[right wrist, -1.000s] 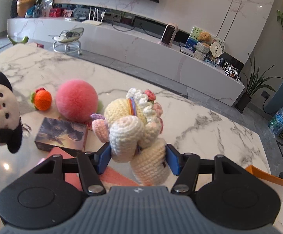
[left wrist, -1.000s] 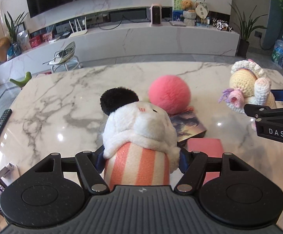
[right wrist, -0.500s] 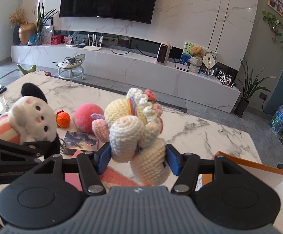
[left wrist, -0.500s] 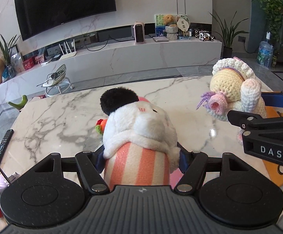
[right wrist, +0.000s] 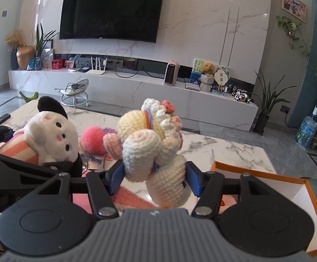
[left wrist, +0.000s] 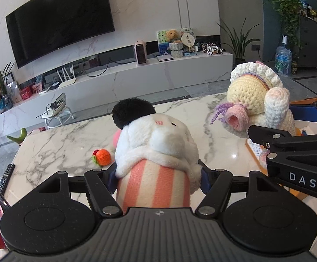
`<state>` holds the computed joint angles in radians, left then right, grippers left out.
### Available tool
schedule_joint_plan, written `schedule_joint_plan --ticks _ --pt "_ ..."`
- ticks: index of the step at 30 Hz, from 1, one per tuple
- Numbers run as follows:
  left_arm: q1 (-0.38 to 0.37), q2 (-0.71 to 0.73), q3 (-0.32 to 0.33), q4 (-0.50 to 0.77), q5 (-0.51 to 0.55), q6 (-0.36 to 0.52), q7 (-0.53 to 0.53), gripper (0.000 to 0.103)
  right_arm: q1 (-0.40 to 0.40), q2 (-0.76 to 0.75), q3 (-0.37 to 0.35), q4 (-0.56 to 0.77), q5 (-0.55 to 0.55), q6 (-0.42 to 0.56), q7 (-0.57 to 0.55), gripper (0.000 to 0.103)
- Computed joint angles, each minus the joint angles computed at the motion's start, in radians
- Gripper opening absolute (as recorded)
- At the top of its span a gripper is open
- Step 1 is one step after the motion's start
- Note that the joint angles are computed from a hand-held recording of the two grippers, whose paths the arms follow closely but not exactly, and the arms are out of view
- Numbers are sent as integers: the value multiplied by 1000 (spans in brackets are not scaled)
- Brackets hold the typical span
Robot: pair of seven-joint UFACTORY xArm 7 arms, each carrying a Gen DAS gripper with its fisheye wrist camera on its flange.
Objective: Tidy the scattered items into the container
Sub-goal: 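Lift and carry the cup plush and crocheted bunny over the shoebox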
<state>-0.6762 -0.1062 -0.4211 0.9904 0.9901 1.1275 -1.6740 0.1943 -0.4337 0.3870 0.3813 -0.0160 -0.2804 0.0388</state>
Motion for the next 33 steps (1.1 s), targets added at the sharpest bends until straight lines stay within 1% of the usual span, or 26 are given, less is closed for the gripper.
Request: schedule_joint_plan --ticks 3,7,11,17,21,25,29,31,33 --pt "-14 48 -7 49 30 7 4 79 35 -46 -67 -39 -13 -1 2 62" --pt "-54 115 5 117 67 18 18 79 41 -89 -125 -73 -21 4 9 62" --pt "-102 194 36 204 104 23 48 79 35 -113 -179 -91 -31 11 9 62" --pt "-169 301 100 324 148 4 99 79 32 -134 -274 -111 -48 18 -7 63" --pt "-204 371 143 407 159 -25 149 79 16 -113 -331 -96 -55 8 -27 63" --pt "-234 439 188 491 166 -63 194 79 -21 -66 -362 -65 -50 -9 -41 63" --pt "-262 504 233 576 168 -102 227 79 -33 -19 -414 -32 -55 -22 -53 63" --pt "-274 536 255 619 163 -124 242 79 -17 10 -464 -9 -69 -29 -53 63" --pt "-281 569 275 660 149 -149 268 79 28 47 -543 26 -94 -28 -40 63"
